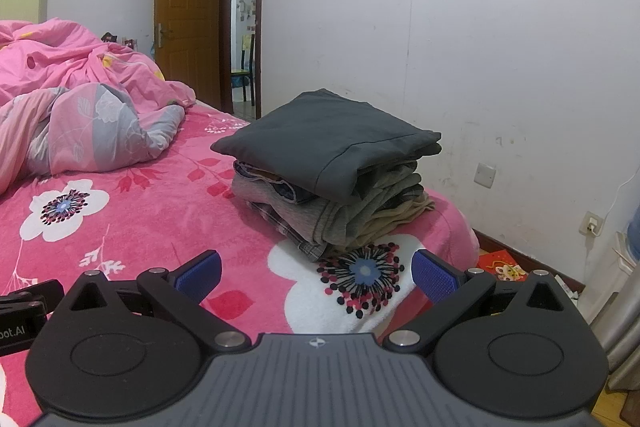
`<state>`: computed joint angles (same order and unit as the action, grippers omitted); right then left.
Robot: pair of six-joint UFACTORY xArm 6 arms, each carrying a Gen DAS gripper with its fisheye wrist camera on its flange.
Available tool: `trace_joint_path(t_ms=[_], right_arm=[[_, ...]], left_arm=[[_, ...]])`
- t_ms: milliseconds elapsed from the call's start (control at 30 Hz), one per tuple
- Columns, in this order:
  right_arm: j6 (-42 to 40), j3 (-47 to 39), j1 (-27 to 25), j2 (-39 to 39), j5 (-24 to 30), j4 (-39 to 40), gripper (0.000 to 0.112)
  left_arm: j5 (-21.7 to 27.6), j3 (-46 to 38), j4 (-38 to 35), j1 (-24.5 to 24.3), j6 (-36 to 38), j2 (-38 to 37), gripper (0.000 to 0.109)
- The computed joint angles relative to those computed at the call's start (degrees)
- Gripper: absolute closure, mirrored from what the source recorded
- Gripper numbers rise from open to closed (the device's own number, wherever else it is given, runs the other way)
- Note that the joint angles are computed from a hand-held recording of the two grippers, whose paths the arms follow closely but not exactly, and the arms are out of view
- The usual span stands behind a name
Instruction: Fold clothes
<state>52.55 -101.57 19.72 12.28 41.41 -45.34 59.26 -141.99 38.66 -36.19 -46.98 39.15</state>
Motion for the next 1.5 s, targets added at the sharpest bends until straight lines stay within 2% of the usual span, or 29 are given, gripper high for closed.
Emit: trace_joint_path(t_ms=[900,1500], right_arm=[[0.22,-0.22,0.54,0.04,0.63,-0.3,0.009],[0.19,-0.08,0.63,0.04,0.54,-0.21,0.009]], left_arm=[[-0.94,3.24,0.24,0.21,-1.13,-1.97,0.006],[-0.34,1.68,0.4,0.05,-1.16,-0.95,0.006]])
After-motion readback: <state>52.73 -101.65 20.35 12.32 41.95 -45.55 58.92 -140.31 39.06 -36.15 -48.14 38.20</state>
